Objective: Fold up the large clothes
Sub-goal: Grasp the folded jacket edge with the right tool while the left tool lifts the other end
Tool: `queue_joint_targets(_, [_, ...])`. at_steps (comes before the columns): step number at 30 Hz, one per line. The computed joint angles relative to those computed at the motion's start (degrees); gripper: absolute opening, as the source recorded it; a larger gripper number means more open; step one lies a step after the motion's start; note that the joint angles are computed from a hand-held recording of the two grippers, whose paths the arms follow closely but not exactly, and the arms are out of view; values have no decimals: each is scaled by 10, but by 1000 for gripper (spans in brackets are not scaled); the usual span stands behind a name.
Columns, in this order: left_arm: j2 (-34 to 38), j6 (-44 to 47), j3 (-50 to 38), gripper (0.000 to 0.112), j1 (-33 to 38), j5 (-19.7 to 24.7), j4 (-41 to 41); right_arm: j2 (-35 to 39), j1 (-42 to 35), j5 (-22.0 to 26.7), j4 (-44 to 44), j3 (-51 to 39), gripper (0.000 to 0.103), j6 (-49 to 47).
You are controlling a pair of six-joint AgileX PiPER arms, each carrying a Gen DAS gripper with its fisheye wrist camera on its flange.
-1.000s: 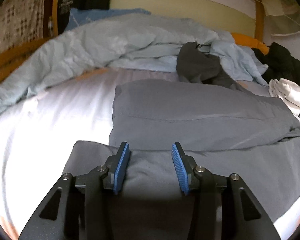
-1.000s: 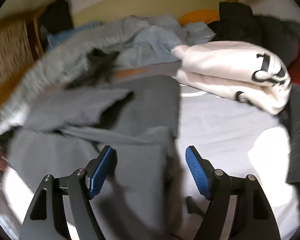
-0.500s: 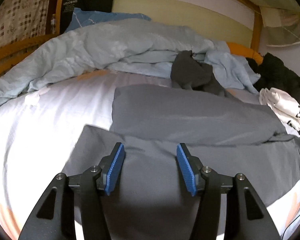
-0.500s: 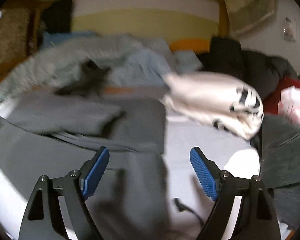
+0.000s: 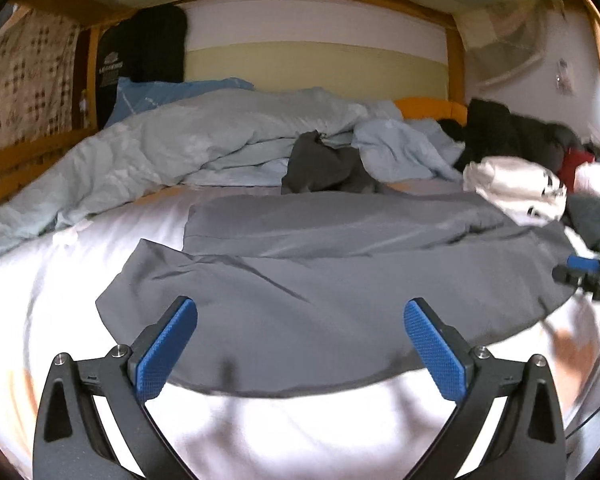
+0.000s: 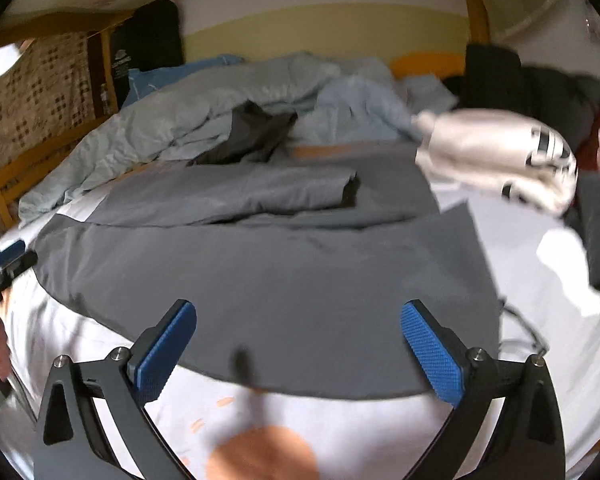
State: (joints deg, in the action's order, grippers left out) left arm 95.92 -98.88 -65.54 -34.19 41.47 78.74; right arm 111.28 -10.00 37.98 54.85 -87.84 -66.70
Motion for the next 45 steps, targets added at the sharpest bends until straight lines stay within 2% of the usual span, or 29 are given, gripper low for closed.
queue_joint_targets(5, [38, 52, -31, 103, -13, 14, -25, 2, 7, -31, -10, 6, 103, 18])
queue_joint_targets(10, [63, 87, -52, 103, -17, 30, -50, 16, 2, -27, -25, -13, 103, 58])
queue_joint_targets(12, [67, 90, -53, 103, -17, 30, -58, 17, 6, -41, -45, -11, 103, 71])
queue_joint_targets(20, [86, 122, -75, 103, -20, 44, -79, 10, 14, -65, -61, -2, 103, 61])
queue_joint_targets(22, [105, 166, -97, 103, -25, 72, -102, 4, 17, -69, -44, 9, 103, 34])
queue_joint_targets(24, [167, 249, -161, 103, -34, 159, -139, -6, 18, -69, -14, 28, 103, -16])
queue_joint_targets(25, [184, 263, -170, 103, -39, 181, -133, -11, 19, -65, 2, 39, 103, -49])
queue_joint_targets(27, [177, 250, -156, 103, -48, 187, -102, -20, 28, -75, 3, 58, 103, -81])
queue_joint_targets(29, [182, 275, -167, 103, -48, 199, -111, -27, 37, -75, -12, 73, 103, -100])
queue_joint_targets(31, [185, 280, -164, 103, -49, 202, -98, -34, 43, -57, -23, 85, 103, -131])
queue_joint_targets(33, [191, 293, -170, 103, -49, 208, -91, -30, 52, -14, -67, 80, 103, -142])
queue_joint_targets(34, [195, 300, -174, 103, -48, 208, -85, -33, 60, -20, -80, 89, 103, -143])
queue_joint_targets(35, [201, 309, -180, 103, -46, 209, -77, -41, 69, -48, -76, 108, 103, -157])
queue_joint_targets(37, [210, 333, -191, 103, -37, 196, -72, -53, 95, -148, -67, 149, 103, -176])
queue_joint_targets(40, [200, 355, -207, 103, 6, 143, -132, -39, 106, -206, -87, 143, 103, -141])
queue_joint_targets(42, [180, 353, -202, 103, 46, 93, -193, -27, 115, -274, -166, 136, 103, -47])
queue_joint_targets(43, [176, 342, -200, 103, 56, 92, -198, -21, 118, -303, -223, 133, 103, 10])
queue_joint_targets(44, [177, 323, -199, 103, 59, 109, -180, -6, 117, -334, -276, 123, 103, 67])
queue_joint_targets(45, [181, 294, -196, 103, 56, 140, -143, 7, 112, -345, -319, 108, 103, 124])
